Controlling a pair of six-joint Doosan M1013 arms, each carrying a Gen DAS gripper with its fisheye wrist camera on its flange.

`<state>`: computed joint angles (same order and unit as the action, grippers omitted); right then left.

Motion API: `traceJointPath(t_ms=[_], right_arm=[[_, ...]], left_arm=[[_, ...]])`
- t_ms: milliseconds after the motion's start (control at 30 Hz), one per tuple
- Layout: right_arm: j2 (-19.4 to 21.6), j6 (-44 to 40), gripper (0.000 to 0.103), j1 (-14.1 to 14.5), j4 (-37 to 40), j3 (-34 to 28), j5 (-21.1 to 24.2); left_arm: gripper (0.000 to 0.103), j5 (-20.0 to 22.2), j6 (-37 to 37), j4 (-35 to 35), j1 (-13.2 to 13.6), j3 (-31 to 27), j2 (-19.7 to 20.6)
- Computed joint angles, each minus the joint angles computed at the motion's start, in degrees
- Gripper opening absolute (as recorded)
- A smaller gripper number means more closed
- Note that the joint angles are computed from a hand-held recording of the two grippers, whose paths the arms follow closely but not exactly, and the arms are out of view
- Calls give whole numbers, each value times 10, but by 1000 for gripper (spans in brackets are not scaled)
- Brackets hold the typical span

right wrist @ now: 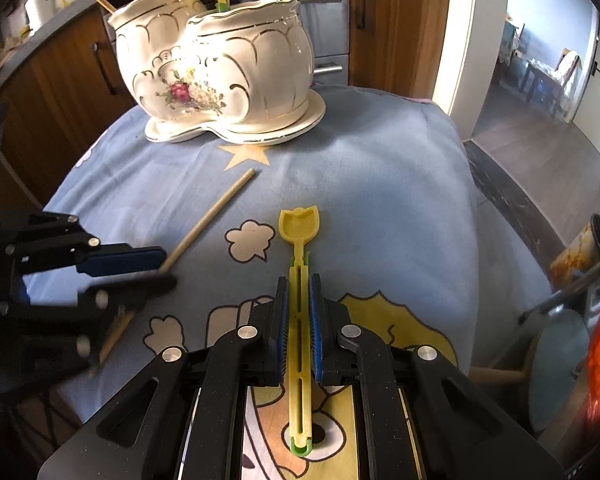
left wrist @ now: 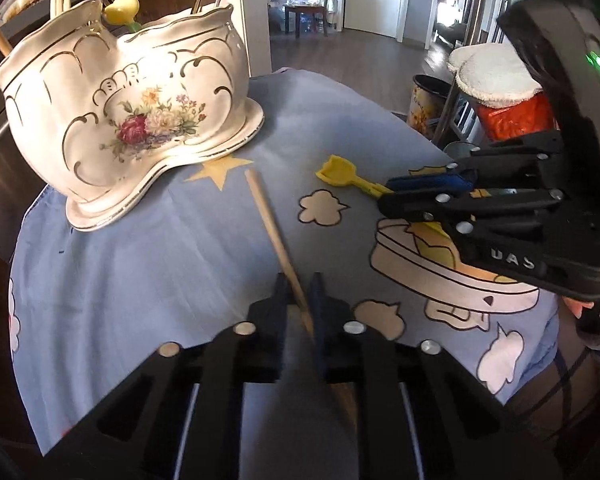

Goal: Organize utensils
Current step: 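Grasp the yellow plastic spoon with the right tool, then the last chopstick with the left, then insert chopstick into taller cup with left tool while right lowers yellow spoon into shorter cup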

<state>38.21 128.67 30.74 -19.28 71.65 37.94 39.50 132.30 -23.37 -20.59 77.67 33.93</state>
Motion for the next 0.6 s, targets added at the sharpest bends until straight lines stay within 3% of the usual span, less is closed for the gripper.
traceJointPath(t_ms=[200,333,433,600], right_arm=[[2,15,11,5,-23,-1,-1],[0,33,11,8,-45,1,-9],[-8,77,11,9,-83,14,-38],[-29,217,11,18,-215,45,-106]], left_arm=[[5,3,16,-2,10,-1,-6],[5,-18,47,-25,18,17,-18],[5,-52,116,-92,29,44,-36],[5,-101,332,-311,56,88,-68]])
